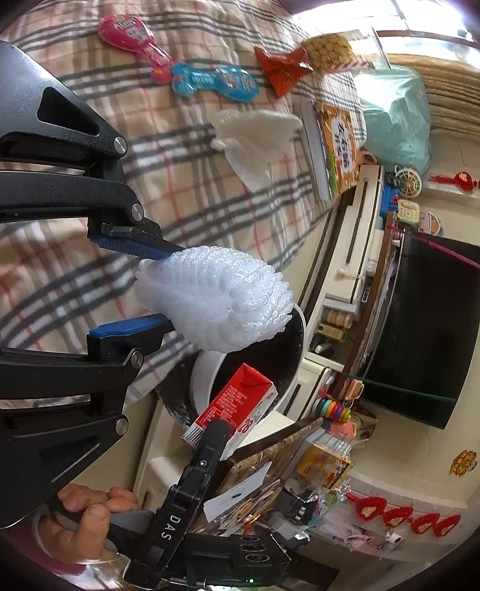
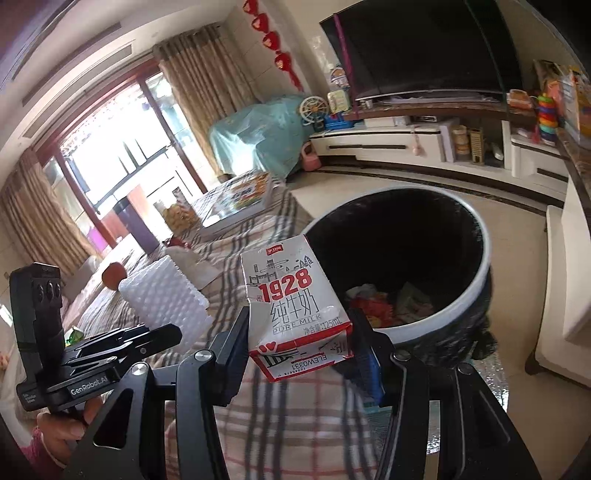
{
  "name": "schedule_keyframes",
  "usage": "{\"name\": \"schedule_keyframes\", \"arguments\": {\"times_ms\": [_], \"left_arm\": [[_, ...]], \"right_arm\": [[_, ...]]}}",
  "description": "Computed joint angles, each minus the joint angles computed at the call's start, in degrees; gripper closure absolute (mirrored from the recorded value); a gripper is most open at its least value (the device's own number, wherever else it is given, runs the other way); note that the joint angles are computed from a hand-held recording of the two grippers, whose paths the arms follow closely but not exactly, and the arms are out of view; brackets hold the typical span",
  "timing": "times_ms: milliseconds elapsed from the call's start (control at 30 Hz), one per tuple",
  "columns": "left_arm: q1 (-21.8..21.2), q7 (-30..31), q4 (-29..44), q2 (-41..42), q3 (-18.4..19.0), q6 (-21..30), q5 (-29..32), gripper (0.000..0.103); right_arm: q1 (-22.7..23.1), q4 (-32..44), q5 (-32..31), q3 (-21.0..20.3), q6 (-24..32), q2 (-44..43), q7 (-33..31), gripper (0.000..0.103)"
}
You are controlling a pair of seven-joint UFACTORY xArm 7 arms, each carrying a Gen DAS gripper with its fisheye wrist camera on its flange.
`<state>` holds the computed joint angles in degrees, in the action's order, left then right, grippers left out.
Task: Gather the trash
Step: 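Carry the foam net and white milk carton over the trash bin with both grippers, then open the left gripper to drop the foam net while the right gripper releases the white carton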
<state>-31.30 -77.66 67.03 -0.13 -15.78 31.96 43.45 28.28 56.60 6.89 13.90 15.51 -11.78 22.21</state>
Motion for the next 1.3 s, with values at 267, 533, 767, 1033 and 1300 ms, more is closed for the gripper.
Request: {"name": "schedule_keyframes", "arguments": {"times_ms": [267,533,767,1033,1300], "left_arm": [[-1.86,4.23,6.17,5.47,1.28,-0.14,-1.66,0.075],[-5.25,8.51,12.82,10.56,3.96,1.33,-3.17,0.075],[-7.11,12.50,18.04,14.33,5.93,2.32,-5.28,0.075],[-9.05,15.64,23.65,18.28,8.14,3.60,-6.89,0.075],[-10.27,20.07,29.51,22.29,9.52,5.24,-9.49,0.075]], "right_arm": [[-1.76,-1.02,-1.21,-0.72,0.43,-1.37,0.97,0.050],[-3.42,-1.58,-1.69,-1.48,0.68,-1.90,1.31,0.050],[-4.52,-0.45,-2.01,-1.91,1.21,-1.04,0.96,0.050],[-5.55,1.61,-2.81,-2.17,1.58,0.60,0.27,0.050],[-6.39,4.86,-4.66,-2.08,3.19,3.31,-0.16,0.050]]}}
